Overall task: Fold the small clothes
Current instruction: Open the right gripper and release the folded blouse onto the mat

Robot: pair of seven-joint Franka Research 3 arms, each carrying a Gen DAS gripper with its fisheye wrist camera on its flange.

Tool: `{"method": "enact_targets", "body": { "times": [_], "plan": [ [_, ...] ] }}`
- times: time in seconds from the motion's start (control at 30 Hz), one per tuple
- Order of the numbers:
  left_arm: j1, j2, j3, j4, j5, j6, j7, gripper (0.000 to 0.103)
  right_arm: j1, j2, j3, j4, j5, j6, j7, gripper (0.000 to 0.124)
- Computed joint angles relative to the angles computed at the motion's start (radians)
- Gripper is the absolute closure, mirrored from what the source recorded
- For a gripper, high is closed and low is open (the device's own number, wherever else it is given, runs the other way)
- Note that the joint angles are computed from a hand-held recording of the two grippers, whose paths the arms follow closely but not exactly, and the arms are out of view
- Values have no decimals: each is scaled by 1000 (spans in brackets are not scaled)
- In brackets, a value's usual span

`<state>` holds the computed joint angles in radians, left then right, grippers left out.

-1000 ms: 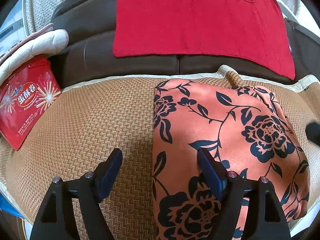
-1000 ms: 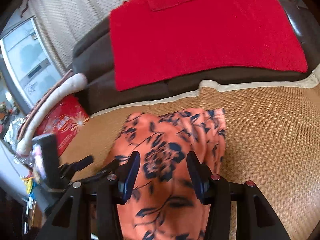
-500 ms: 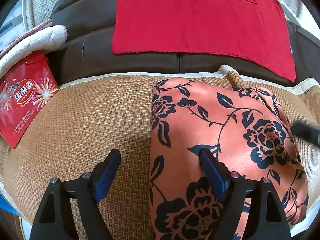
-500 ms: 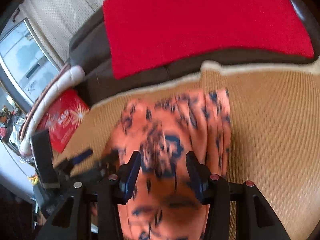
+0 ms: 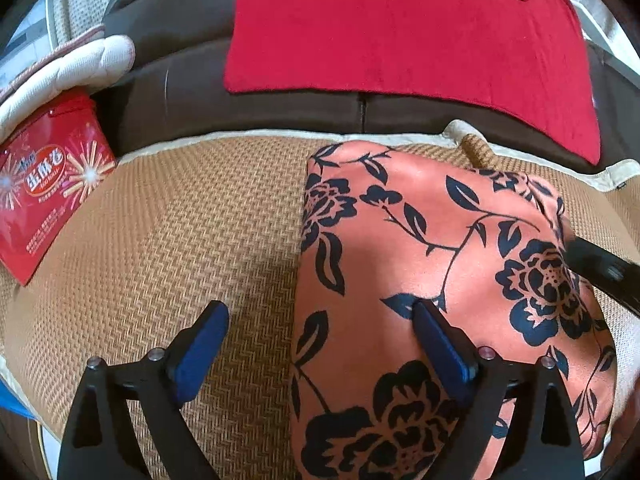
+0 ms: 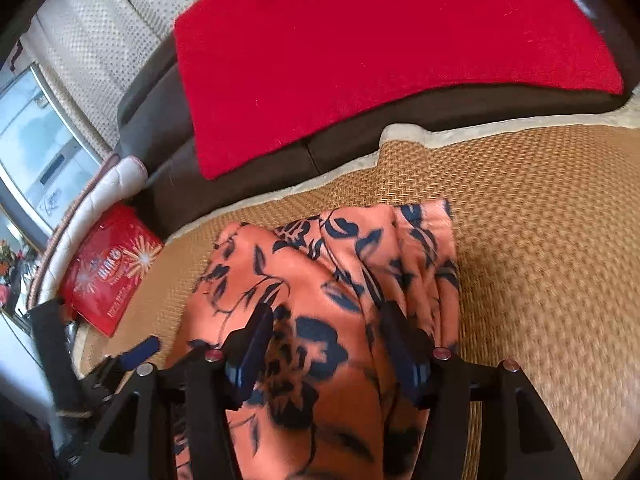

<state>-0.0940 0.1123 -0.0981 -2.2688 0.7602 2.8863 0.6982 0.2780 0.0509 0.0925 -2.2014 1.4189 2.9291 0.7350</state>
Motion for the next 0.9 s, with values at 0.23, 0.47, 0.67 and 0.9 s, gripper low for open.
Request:
{"method": "enact_targets", "body": {
  "times": [0.23,0.47,0.67,0.9],
  "plan": [
    [16,-110,-10,-103,57,-7,-49,9,68,-208,2,-185,102,54,-158,62],
    [63,-360,-83,-241,326,-44,-329,9,71,-255,-5,-292,-448,6,366,62],
    [49,-578,-118,-342,179,-90,-177,9,80,-451,14,-424,-595,89,484,62],
    [43,-798,-182,-399,48,-161,-66,9,-16,-686,111,-493,-780,94,655,60]
  ]
}}
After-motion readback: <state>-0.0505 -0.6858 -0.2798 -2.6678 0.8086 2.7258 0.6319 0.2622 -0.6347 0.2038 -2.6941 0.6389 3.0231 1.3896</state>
